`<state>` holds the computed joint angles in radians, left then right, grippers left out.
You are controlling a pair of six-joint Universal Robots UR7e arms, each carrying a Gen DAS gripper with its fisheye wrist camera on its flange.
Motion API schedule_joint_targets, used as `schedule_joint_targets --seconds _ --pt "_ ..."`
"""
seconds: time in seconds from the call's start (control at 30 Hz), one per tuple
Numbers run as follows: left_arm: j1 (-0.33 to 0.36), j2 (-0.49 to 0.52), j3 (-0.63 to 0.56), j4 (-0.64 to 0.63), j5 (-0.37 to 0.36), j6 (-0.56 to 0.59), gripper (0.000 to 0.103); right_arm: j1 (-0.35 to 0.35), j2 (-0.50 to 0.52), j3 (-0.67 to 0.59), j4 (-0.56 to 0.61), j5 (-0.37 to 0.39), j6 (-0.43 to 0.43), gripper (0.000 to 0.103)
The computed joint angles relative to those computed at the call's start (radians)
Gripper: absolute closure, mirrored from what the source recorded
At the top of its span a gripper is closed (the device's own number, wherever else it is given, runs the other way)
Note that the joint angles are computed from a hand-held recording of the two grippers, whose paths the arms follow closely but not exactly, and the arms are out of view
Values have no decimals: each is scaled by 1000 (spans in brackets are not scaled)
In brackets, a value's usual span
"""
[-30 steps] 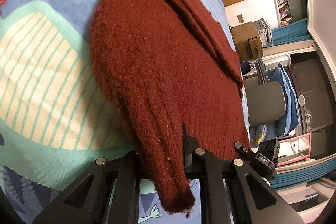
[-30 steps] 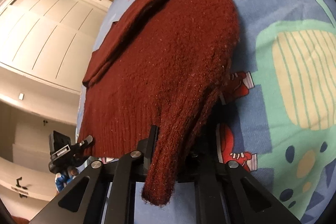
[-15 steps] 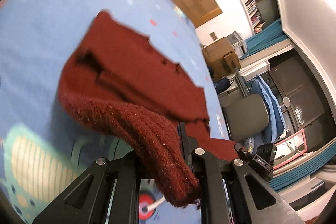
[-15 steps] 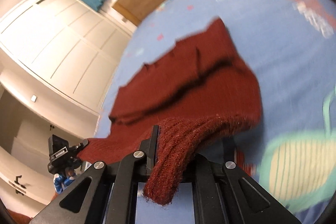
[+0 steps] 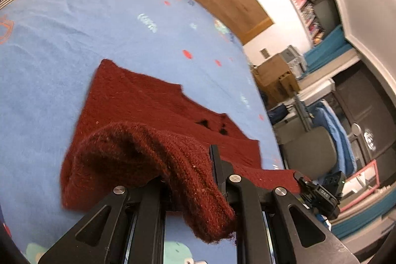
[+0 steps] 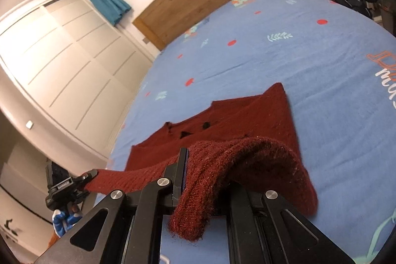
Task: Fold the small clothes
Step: 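Lift the hem with both tools and fold it over toward the collar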
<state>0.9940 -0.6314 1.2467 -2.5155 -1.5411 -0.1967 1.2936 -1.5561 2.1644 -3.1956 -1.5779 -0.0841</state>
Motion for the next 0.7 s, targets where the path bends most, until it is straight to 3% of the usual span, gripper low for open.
schedule_joint_targets --seconds 0.27,0.47,0.57,0.7 --pt "31 143 -174 95 108 -38 92 -15 137 -133 62 -103 27 94" --pt "36 211 -277 186 170 -59 88 -34 211 -218 90 -120 58 92" --pt "51 220 -293 190 129 -91 81 -49 240 -247 114 -130 88 85" --pt "67 207 -299 184 73 -124 70 -67 252 -258 109 -110 117 66"
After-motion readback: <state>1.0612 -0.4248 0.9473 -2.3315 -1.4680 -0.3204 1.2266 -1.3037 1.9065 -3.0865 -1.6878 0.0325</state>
